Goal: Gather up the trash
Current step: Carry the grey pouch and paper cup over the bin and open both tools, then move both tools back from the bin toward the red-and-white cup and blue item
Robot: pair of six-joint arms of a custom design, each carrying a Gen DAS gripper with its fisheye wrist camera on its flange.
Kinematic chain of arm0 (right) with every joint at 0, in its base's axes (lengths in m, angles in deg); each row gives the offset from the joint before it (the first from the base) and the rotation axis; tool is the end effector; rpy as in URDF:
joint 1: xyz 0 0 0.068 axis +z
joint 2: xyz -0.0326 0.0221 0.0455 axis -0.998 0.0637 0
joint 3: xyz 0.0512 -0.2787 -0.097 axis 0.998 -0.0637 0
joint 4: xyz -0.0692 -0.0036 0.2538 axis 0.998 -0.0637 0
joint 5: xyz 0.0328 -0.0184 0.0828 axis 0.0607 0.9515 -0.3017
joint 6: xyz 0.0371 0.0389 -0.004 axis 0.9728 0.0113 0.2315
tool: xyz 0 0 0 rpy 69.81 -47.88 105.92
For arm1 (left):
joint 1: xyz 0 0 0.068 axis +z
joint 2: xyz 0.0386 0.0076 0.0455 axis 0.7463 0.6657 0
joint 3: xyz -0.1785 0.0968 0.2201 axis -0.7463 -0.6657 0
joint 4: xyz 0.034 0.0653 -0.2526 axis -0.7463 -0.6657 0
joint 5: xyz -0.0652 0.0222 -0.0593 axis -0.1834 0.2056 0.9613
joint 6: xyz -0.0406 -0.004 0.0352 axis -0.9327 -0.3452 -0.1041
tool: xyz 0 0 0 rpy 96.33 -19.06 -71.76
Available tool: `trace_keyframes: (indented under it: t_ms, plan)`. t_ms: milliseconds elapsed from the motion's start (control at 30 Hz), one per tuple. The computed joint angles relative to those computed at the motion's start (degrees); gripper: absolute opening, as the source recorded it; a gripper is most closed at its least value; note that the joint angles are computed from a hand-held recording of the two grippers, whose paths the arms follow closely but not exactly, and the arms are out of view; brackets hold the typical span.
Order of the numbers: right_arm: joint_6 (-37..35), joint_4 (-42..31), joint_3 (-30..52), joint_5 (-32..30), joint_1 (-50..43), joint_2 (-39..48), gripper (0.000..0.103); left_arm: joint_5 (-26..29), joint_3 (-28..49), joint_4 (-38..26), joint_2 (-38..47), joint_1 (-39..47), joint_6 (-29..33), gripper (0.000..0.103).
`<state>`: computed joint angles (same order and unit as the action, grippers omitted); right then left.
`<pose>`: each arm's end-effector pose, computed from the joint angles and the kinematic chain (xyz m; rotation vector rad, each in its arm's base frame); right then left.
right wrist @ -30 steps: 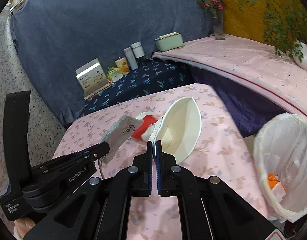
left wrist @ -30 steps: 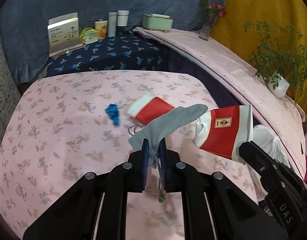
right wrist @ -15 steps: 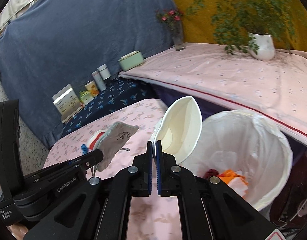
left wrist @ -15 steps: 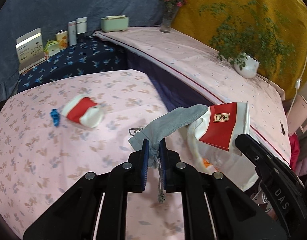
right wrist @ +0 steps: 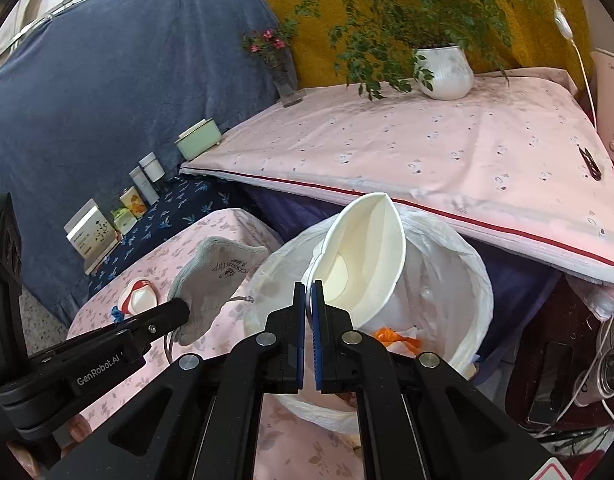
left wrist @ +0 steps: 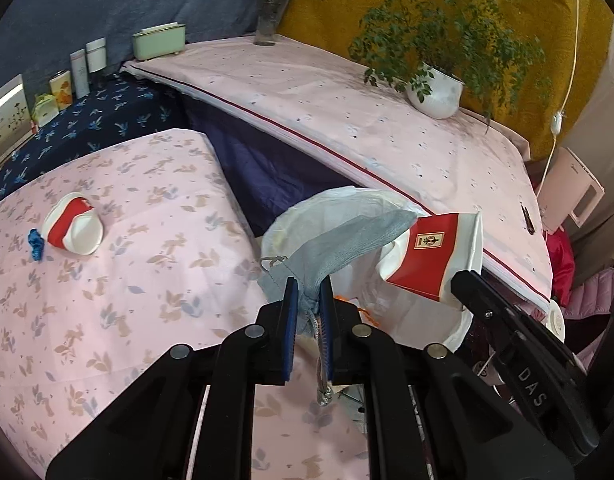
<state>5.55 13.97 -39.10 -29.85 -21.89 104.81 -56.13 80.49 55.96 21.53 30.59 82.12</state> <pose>0.1117 0.1743 0.1204 0.4397 2.1633 0.2598 0.1858 -0.0668 0.1535 0.3927 2.4149 -0.4138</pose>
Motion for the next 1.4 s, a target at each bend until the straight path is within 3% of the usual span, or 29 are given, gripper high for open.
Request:
trace_keyframes:
  t_ms: [267,400,733,1033,1200,1400]
  plan:
    - [0.98,2.35,-2.64,-0.67,-1.15,-0.34,0.004,-0.89,0.93,1.87,3.55,-4.33,-2.39,0.013]
    - [0.97,2.28,-2.82,-0.44,-1.54,-0.36,0.005,-2.08,0.96,2.57,3.86,-4.99,-2.98,0.033]
    - [0.34,2.26,-2.2,-0.33,-1.6,-0.32,0.01,-3.57,0.5,2.43,2.58,-3.83,-2.54,0.05]
    - [-1.15,0.85,0.31,-0.41,-1.22,0.13,0.011,-2.77,0.14,1.53,1.27,-0.28,-1.0,0.052]
    - [-0.95,-0.64,2.32,0.43,-0.33,1.2,0.025,-1.69,-0.15,0.75,0.03,2.39,0.32,0.052]
    - [-1.47,-1.67,4.75,0.4,0.34,2.97,0.026,0.31,-0.66,0.08,-0.89,6.88,2.35,0.052]
